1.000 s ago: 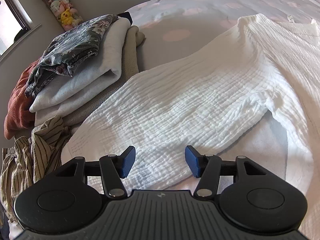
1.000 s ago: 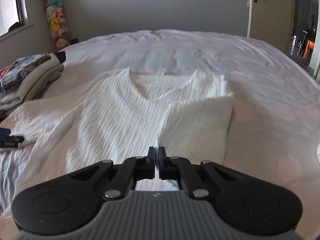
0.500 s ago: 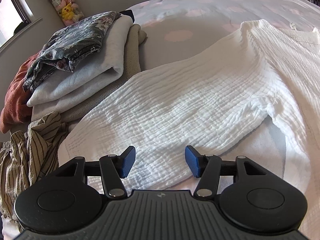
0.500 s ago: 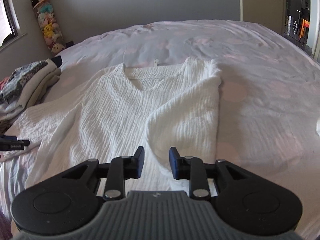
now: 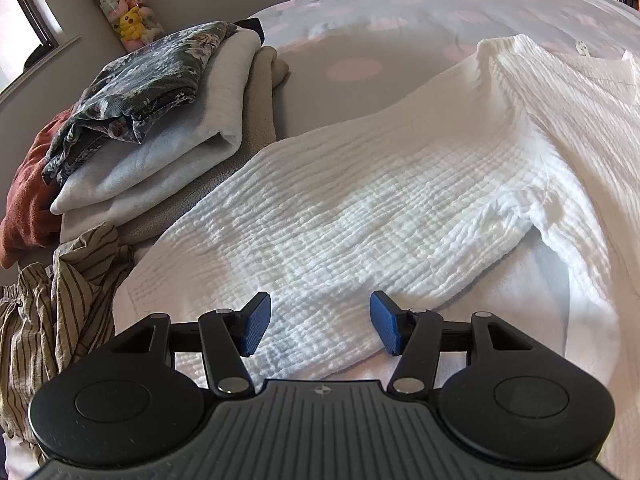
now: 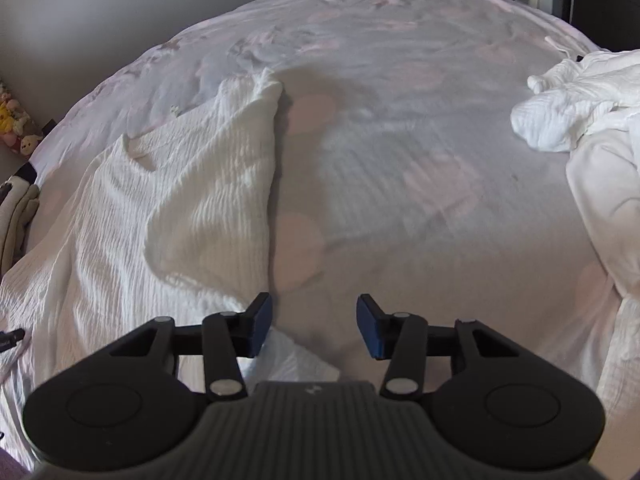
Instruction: Fold clothes
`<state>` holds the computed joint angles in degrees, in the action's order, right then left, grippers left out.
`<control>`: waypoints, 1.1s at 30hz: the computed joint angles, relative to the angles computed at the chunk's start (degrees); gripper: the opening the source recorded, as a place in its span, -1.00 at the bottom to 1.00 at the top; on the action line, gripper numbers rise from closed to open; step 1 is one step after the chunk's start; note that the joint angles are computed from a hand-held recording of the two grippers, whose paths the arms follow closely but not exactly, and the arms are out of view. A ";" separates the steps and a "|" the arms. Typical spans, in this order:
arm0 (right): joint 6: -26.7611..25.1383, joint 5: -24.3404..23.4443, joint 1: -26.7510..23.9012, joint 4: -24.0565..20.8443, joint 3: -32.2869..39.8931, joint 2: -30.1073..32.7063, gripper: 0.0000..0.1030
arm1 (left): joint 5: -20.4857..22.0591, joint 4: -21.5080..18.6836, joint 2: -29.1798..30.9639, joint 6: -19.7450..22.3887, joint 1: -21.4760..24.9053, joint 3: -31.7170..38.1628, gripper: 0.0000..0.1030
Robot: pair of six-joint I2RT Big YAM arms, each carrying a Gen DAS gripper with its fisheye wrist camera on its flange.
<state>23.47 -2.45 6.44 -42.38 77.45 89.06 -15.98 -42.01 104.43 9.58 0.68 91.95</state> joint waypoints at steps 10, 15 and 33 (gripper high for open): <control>-9.10 -0.93 8.34 -0.58 -1.79 0.32 -0.17 | 0.15 -0.20 0.06 0.06 0.06 -0.02 0.04; -9.02 -3.34 7.79 -0.27 -2.15 -0.94 0.02 | 0.59 -0.30 -0.03 -0.25 0.19 -0.07 0.04; -5.45 -5.01 2.06 -2.82 0.23 0.71 -0.61 | 0.76 -0.63 0.24 -0.18 0.20 0.27 0.04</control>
<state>18.03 -7.46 8.51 -45.19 77.67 89.76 -15.22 -42.64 104.67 9.40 0.88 92.23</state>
